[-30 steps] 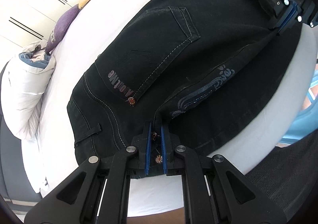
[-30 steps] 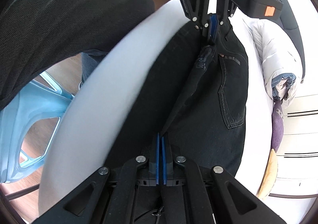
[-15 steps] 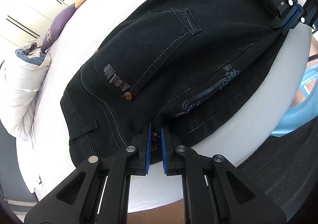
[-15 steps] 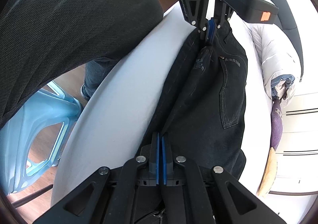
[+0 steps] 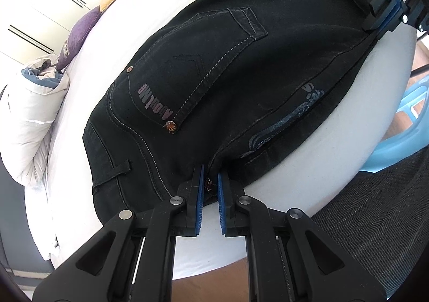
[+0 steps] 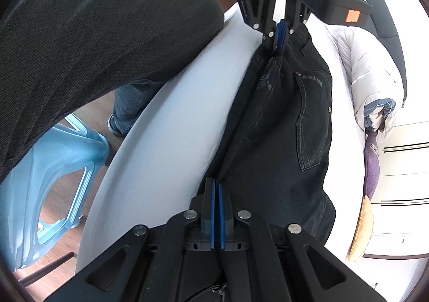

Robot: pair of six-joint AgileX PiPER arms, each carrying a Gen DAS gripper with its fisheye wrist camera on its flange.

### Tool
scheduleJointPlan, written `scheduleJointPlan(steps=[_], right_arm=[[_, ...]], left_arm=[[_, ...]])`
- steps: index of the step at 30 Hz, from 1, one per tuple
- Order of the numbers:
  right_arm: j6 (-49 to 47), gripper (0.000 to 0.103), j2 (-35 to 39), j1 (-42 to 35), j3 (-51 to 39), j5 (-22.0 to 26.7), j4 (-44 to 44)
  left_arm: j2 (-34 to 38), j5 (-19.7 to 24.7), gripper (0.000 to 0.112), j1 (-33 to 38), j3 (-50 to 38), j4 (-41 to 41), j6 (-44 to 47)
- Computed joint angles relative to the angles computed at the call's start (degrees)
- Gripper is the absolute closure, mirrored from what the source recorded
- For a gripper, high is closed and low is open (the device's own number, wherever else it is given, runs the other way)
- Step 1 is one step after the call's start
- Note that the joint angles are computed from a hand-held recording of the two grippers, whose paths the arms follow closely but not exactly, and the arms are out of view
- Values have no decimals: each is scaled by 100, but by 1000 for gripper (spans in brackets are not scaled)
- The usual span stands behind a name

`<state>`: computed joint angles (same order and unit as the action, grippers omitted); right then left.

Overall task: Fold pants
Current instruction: 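Lift the jeans by the waistband with both tools, letting the legs hang, then lay the jeans down on the bed and open both tools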

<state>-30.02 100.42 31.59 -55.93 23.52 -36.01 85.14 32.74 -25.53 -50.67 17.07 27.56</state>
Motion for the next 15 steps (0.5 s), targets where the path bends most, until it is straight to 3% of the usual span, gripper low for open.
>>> scheduleJointPlan(steps=[2,5,7,8,13,15], right_arm=[[199,99,45,12,17,-37,-173],[423,96,106,28,-6,-39,-293],[636,96,160,51,-27,-33,-413],[798,96,176,80,-19,-38,-534],[1650,96,201,147,22,-93,-1093],[2212,87,167,189,53,-81,-1449]], left_arm=[[-25,7,101,-9,8,52,-1],[-94,274,83,-14,-48,348,-107],[-112,678,31,193,-280,-16,196],[-188,829,25,371,-390,-329,469],[-246,1364,25,700,-1178,-838,345],[-112,1457,26,584,-1587,-1030,97]])
